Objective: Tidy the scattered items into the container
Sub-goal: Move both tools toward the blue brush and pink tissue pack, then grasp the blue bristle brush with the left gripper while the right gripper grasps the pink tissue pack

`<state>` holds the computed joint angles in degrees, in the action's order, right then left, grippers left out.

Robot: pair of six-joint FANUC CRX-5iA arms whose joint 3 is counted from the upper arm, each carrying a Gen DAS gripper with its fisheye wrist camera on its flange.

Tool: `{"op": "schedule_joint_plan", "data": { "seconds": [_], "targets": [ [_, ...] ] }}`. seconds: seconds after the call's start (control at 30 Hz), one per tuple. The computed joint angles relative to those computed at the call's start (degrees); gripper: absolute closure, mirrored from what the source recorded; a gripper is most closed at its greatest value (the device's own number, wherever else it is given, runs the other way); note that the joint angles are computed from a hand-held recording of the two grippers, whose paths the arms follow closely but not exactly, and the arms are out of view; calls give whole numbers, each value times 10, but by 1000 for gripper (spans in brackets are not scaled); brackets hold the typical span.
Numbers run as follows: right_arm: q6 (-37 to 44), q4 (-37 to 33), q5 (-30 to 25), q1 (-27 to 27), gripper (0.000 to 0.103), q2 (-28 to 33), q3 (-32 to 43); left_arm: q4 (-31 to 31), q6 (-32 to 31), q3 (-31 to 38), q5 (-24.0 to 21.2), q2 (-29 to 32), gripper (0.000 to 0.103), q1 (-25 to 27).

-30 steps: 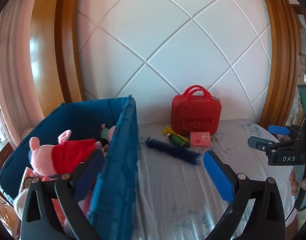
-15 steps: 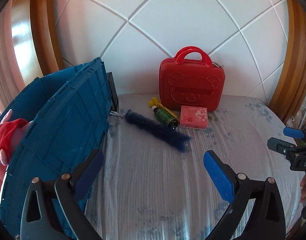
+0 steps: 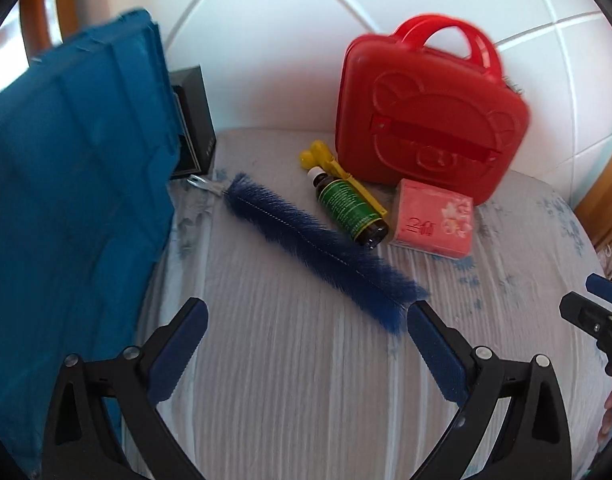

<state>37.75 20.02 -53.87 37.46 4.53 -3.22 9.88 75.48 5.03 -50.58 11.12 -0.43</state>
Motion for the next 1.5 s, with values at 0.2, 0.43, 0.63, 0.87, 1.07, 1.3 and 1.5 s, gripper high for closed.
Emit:
{"op": "schedule_joint_plan", "data": {
  "seconds": [0.2, 0.43, 0.63, 0.87, 1.07, 1.3, 1.5],
  "targets": [
    [17, -31, 5, -54, 0, 126, 102, -51, 58, 130, -20, 143, 2, -18],
    [-28, -8, 15, -75, 0, 230, 177, -99, 163, 242, -46, 249, 2, -24],
    [-75, 41, 11, -71, 0, 281, 209, -134, 235, 299, -59, 298, 2, -29],
    [-51, 47, 38, -76, 0, 278, 188, -115, 200, 308, -73, 317, 9, -38],
    [-52, 52, 34, -82, 0, 232, 124, -74, 59, 172, -6, 235, 60, -43],
    [-46, 41, 2, -85, 0, 187, 82, -60, 4, 68, -12, 162, 70, -18],
    [-13, -1, 38, -88, 0, 169, 72, -50, -30, 19, -30, 119, 70, 10]
  ]
}}
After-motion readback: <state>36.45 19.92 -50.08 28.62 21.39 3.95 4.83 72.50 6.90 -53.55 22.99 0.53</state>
